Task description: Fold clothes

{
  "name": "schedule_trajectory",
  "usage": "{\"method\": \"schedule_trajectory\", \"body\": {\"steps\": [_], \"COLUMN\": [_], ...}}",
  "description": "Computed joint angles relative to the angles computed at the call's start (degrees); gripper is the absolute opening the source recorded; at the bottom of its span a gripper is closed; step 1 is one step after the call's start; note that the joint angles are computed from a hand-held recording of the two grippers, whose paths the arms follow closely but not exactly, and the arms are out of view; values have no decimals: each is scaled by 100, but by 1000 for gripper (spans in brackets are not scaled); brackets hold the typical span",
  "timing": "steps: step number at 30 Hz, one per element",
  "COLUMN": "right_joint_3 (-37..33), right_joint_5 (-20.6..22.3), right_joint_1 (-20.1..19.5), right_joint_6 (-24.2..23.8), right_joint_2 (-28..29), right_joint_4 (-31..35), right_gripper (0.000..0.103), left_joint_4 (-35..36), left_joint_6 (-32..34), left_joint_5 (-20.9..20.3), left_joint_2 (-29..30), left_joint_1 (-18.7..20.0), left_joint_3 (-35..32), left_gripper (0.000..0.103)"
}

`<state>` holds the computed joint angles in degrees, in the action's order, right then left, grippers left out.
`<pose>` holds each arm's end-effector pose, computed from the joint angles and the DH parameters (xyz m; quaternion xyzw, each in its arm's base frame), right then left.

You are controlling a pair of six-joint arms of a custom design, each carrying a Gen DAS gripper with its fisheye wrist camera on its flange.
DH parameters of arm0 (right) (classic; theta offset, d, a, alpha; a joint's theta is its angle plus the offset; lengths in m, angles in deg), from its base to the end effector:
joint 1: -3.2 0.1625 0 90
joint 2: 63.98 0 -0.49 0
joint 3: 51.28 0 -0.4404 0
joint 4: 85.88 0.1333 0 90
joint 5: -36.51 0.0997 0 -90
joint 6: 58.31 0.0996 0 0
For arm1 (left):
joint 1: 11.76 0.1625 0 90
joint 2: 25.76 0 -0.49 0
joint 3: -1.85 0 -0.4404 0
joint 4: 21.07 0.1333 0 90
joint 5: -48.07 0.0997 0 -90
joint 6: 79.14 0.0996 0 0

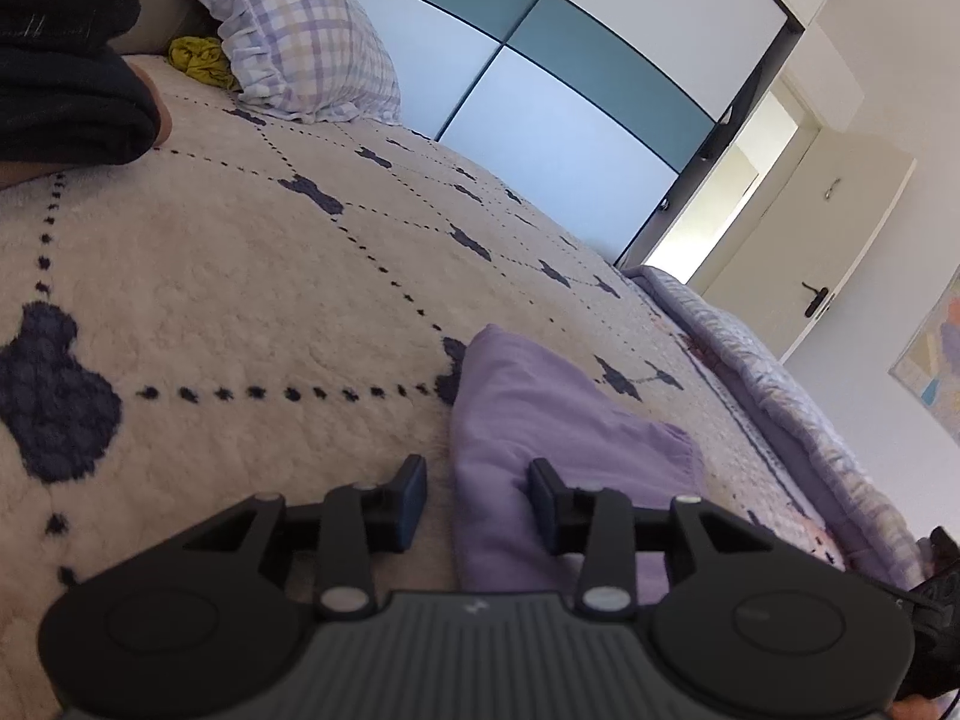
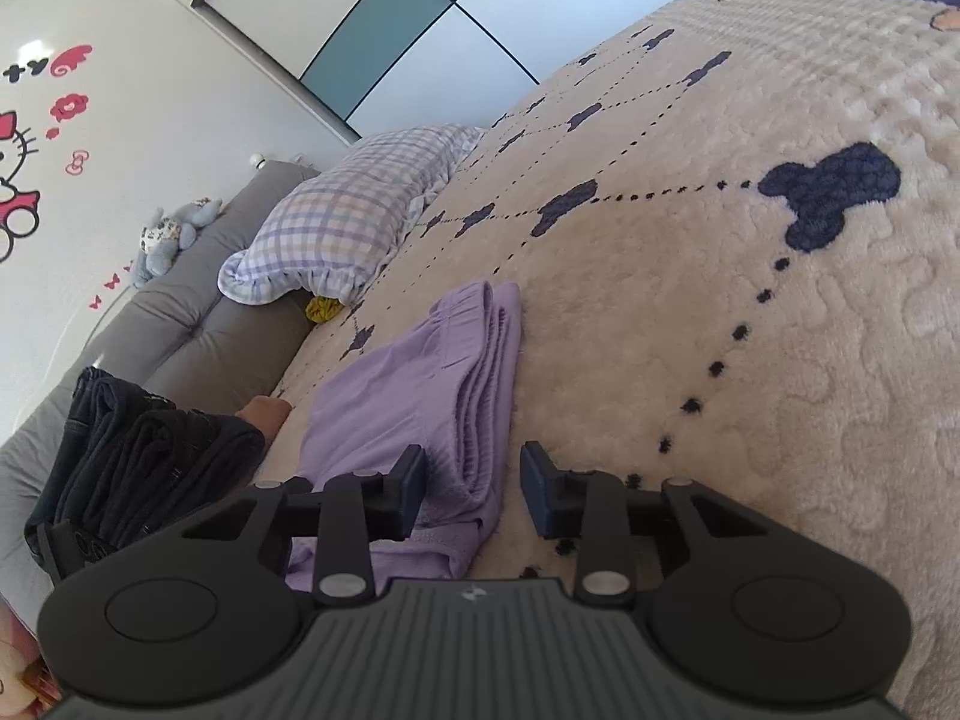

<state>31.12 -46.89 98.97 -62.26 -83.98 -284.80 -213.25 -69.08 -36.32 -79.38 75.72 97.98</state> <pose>0.2249 -0.7863 -0.0559 -0.1004 0.9120 -0.3934 0.0591 0.1099 -0.7567 0.2954 0.0707 0.8639 -0.4930 0.0750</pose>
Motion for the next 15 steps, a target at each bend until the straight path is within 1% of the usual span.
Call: {"method": "schedule_trajectory", "body": {"steps": [1, 2, 4, 6, 7, 10, 11, 13, 15], "right_joint_3": [20, 50, 87, 117, 123, 129, 124, 132, 154], "right_joint_5": [90, 195, 378, 541, 572, 602, 601, 576, 511], "right_joint_1": [-25, -52, -100, -141, -148, -144, -140, -133, -113], "right_joint_6": [51, 97, 178, 252, 259, 237, 240, 242, 210], "right_joint_2": [-2, -7, -20, -34, -44, -67, -72, -87, -106], "right_joint_4": [-39, -91, -128, -143, -115, -5, 30, 85, 131], "right_gripper": [36, 36, 37, 38, 38, 39, 39, 39, 39], "left_joint_4": [-49, -99, -365, -551, -586, -514, -473, -432, -323], "left_joint_6": [-16, -9, 154, 377, 490, 632, 594, 436, 208], "left_joint_5": [-1, 35, 182, 470, 631, 888, 915, 814, 498], "left_joint_2": [-23, -50, -109, -171, -201, -225, -229, -243, -283], "left_joint_1": [-10, -34, -127, -270, -342, -435, -431, -371, -260], "left_joint_3": [55, 125, 357, 600, 703, 776, 768, 753, 733], "left_gripper": [50, 53, 68, 75, 75, 73, 68, 51, 41]}}
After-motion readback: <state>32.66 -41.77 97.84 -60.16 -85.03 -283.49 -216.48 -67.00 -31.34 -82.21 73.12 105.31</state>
